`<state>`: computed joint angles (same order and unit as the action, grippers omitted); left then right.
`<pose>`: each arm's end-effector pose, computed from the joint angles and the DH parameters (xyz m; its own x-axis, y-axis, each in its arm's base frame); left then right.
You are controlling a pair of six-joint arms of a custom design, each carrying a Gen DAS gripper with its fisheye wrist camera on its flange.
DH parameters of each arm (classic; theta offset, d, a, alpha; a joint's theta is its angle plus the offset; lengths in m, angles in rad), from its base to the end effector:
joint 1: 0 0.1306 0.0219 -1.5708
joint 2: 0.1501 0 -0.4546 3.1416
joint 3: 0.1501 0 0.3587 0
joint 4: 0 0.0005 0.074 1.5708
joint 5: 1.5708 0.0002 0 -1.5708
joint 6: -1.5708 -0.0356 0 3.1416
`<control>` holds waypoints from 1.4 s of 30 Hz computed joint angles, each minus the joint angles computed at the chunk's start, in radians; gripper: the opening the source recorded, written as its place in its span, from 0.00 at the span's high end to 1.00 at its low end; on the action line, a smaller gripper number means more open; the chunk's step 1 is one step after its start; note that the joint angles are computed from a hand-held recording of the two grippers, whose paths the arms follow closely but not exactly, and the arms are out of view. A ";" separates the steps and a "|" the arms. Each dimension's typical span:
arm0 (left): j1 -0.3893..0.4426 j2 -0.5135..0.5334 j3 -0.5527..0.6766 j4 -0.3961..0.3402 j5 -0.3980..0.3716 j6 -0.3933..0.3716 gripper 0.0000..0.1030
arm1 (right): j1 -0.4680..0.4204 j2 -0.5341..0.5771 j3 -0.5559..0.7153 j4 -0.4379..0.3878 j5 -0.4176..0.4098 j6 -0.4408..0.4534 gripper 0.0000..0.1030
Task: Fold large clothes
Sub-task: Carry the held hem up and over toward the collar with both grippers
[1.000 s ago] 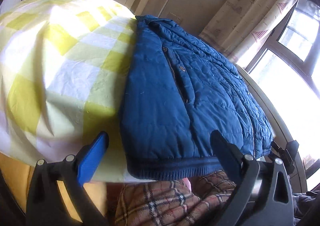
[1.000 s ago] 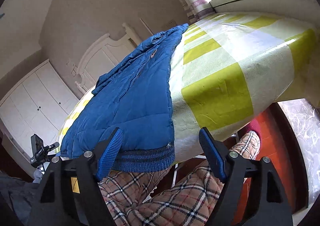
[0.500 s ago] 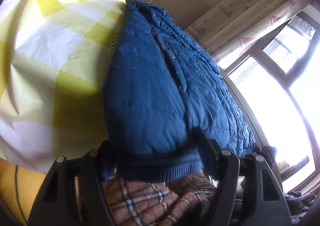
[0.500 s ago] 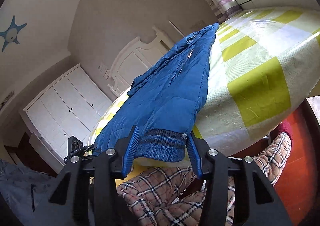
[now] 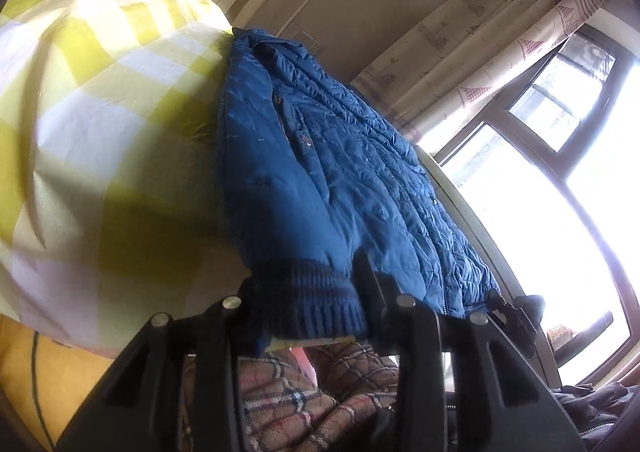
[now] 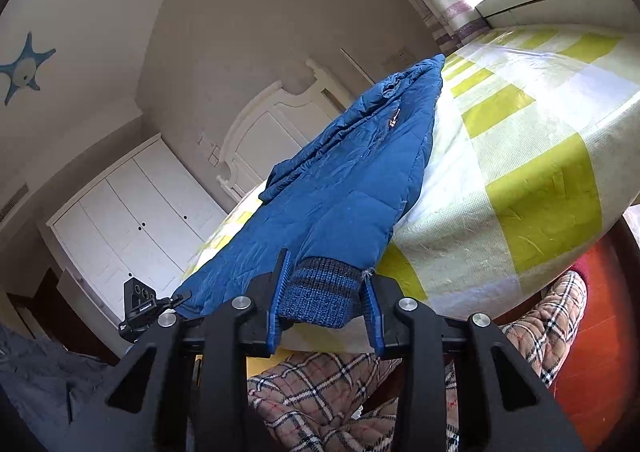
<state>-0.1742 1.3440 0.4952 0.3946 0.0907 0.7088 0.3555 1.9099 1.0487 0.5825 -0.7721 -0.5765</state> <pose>0.3169 -0.0595 0.2665 -0.4926 -0.5715 -0.6563 -0.0894 0.7834 -0.6151 0.5211 0.2194 0.2322 -0.6949 0.1586 -0.7014 -0.5956 0.4196 0.6850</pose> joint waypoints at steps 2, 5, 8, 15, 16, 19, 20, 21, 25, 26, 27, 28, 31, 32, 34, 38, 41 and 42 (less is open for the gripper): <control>-0.024 -0.043 0.018 -0.036 -0.042 -0.034 0.66 | 0.004 -0.015 0.001 0.018 0.001 0.002 0.66; -0.024 -0.060 0.061 -0.098 -0.061 -0.047 0.54 | 0.014 -0.034 0.035 -0.077 0.054 0.051 0.64; 0.000 -0.022 0.085 -0.116 -0.068 -0.004 0.31 | 0.028 -0.028 0.077 -0.197 0.128 0.094 0.59; 0.009 0.027 0.103 -0.103 -0.048 -0.008 0.27 | 0.034 0.000 0.070 -0.141 0.139 0.052 0.59; 0.007 0.031 0.111 -0.112 -0.048 -0.014 0.36 | 0.040 -0.002 0.073 -0.149 0.153 0.062 0.61; 0.012 0.043 0.132 -0.166 -0.056 -0.040 0.74 | 0.049 -0.011 0.077 -0.184 0.208 0.077 0.75; 0.021 0.041 0.122 -0.150 -0.041 -0.037 0.76 | 0.050 -0.014 0.070 -0.172 0.214 0.068 0.78; 0.028 0.032 0.110 -0.140 -0.028 -0.026 0.80 | 0.053 -0.021 0.064 -0.171 0.226 0.061 0.81; 0.028 -0.071 0.047 -0.147 -0.003 -0.002 0.85 | 0.047 -0.078 -0.007 -0.089 0.188 0.016 0.84; 0.032 -0.112 0.021 -0.136 0.022 0.013 0.85 | 0.043 -0.100 -0.039 -0.047 0.154 0.004 0.84; 0.031 -0.160 -0.004 -0.136 0.036 0.024 0.85 | 0.040 -0.128 -0.076 -0.006 0.121 0.003 0.84; 0.029 -0.209 -0.029 -0.140 0.050 0.036 0.85 | 0.039 -0.160 -0.112 0.018 0.090 0.009 0.84; 0.025 -0.378 -0.109 -0.144 0.095 0.095 0.85 | 0.049 -0.273 -0.215 0.050 0.017 0.069 0.84; 0.029 -0.430 -0.133 -0.130 0.111 0.123 0.85 | 0.054 -0.307 -0.235 0.047 0.009 0.084 0.84; 0.054 -0.492 -0.154 -0.084 0.153 0.167 0.83 | 0.064 -0.354 -0.239 0.050 0.012 0.089 0.84; 0.190 -0.428 -0.042 -0.061 0.305 0.139 0.81 | 0.088 -0.344 -0.053 -0.087 0.039 0.100 0.84; 0.281 -0.252 0.138 -0.059 0.401 0.182 0.77 | 0.085 -0.241 0.202 -0.261 0.074 0.030 0.84; 0.299 -0.182 0.213 -0.087 0.418 0.200 0.77 | 0.087 -0.187 0.307 -0.334 0.101 0.014 0.84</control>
